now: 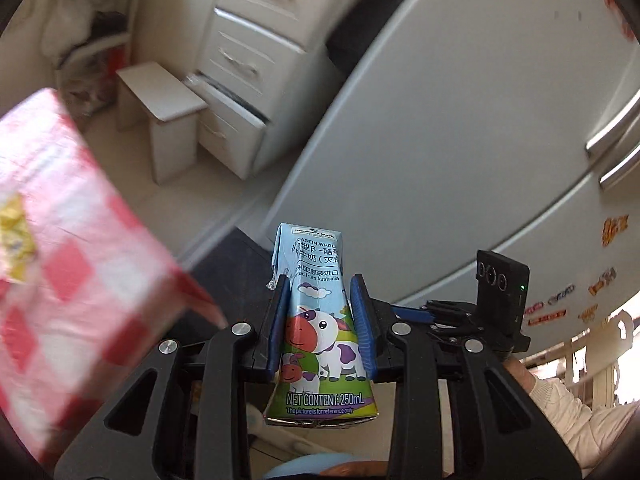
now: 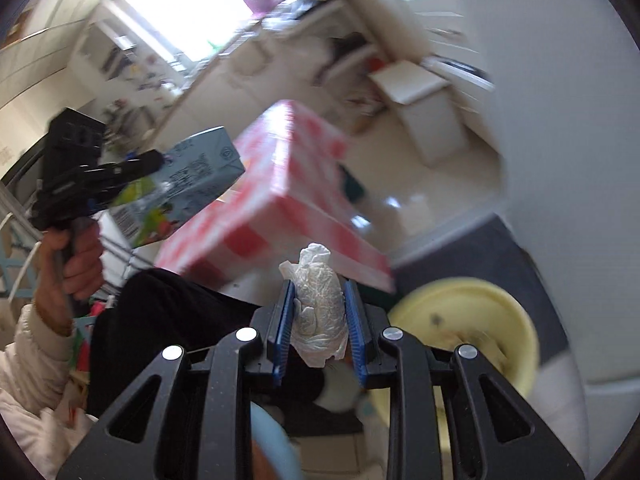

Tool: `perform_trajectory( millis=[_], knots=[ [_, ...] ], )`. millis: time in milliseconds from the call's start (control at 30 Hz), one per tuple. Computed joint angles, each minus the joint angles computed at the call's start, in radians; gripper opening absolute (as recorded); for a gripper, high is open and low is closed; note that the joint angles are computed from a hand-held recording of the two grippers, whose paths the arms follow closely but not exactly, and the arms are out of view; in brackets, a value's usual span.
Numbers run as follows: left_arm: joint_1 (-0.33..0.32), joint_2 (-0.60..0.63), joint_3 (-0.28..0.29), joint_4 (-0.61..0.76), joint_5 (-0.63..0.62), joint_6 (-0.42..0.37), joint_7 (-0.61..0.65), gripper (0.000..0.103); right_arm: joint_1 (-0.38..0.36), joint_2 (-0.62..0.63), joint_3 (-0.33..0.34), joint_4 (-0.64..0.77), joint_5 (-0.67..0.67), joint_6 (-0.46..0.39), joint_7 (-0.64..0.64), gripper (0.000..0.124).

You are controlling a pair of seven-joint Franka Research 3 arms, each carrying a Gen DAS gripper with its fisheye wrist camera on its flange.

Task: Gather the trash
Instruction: 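Carry the carton and tissue to the yellow bucket and open both grippers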

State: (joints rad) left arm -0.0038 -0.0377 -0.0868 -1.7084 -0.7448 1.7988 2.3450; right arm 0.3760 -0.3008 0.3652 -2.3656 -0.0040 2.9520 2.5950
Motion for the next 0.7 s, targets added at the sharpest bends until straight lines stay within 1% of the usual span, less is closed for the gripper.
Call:
perform_trajectory(
  millis=[67,100,133,167,200,267,300,333,367,433,467,500,567,633,700],
  knots=[
    [-0.031,-0.019,-0.030,-0.055,0.030,0.020,-0.022,0.029,-0.014,-0.022,0.014,-0.053,0.005,0.005,0.045,0.026],
    [-0.052,-0.024,-0.047,-0.081,0.054,0.035,-0.043,0.029,-0.010,-0.025,0.009,-0.072,0.017,0.014,0.053,0.028],
    [-0.068,-0.024,-0.057,-0.098,0.076,0.053,-0.060,0.029,-0.008,-0.025,0.007,-0.093,0.032,0.022,0.067,0.031],
    [-0.088,-0.017,-0.072,-0.115,0.112,0.077,-0.093,0.030,-0.018,-0.027,0.013,-0.109,0.037,0.018,0.089,0.040],
    [-0.099,-0.006,-0.076,-0.116,0.129,0.083,-0.111,0.030,-0.019,-0.032,0.012,-0.121,0.045,0.013,0.102,0.052],
    [-0.119,0.009,-0.085,-0.130,0.156,0.101,-0.148,0.033,-0.026,-0.023,0.012,-0.141,0.058,0.040,0.132,0.054],
    [-0.123,0.007,-0.084,-0.140,0.161,0.110,-0.151,0.039,-0.023,-0.033,0.006,-0.151,0.065,0.042,0.135,0.054],
    [-0.126,-0.001,-0.083,-0.153,0.166,0.122,-0.154,0.042,-0.034,-0.032,0.014,-0.153,0.061,0.046,0.146,0.054],
    [-0.127,-0.019,-0.079,-0.173,0.166,0.142,-0.149,0.047,-0.040,-0.035,0.017,-0.154,0.057,0.046,0.150,0.054],
    [-0.124,-0.053,-0.063,-0.202,0.158,0.175,-0.112,0.050,-0.055,-0.034,0.026,-0.144,0.043,0.040,0.158,0.055],
    [-0.122,-0.076,-0.053,-0.217,0.149,0.202,-0.089,0.054,-0.061,-0.034,0.031,-0.139,0.036,0.039,0.162,0.057],
    [-0.115,-0.084,-0.035,-0.216,0.140,0.217,-0.061,0.059,-0.065,-0.036,0.036,-0.135,0.028,0.035,0.168,0.057],
    [-0.105,-0.132,-0.004,-0.243,0.101,0.281,-0.005,0.063,-0.072,-0.026,0.041,-0.113,0.008,0.034,0.165,0.058],
    [-0.093,-0.161,0.032,-0.254,0.061,0.324,0.045,0.067,-0.088,0.017,0.054,-0.054,-0.033,0.025,0.156,0.059],
    [-0.075,-0.176,0.065,-0.250,0.039,0.374,0.074,0.072,-0.104,0.083,0.065,0.033,-0.105,0.017,0.149,0.061]
  ],
)
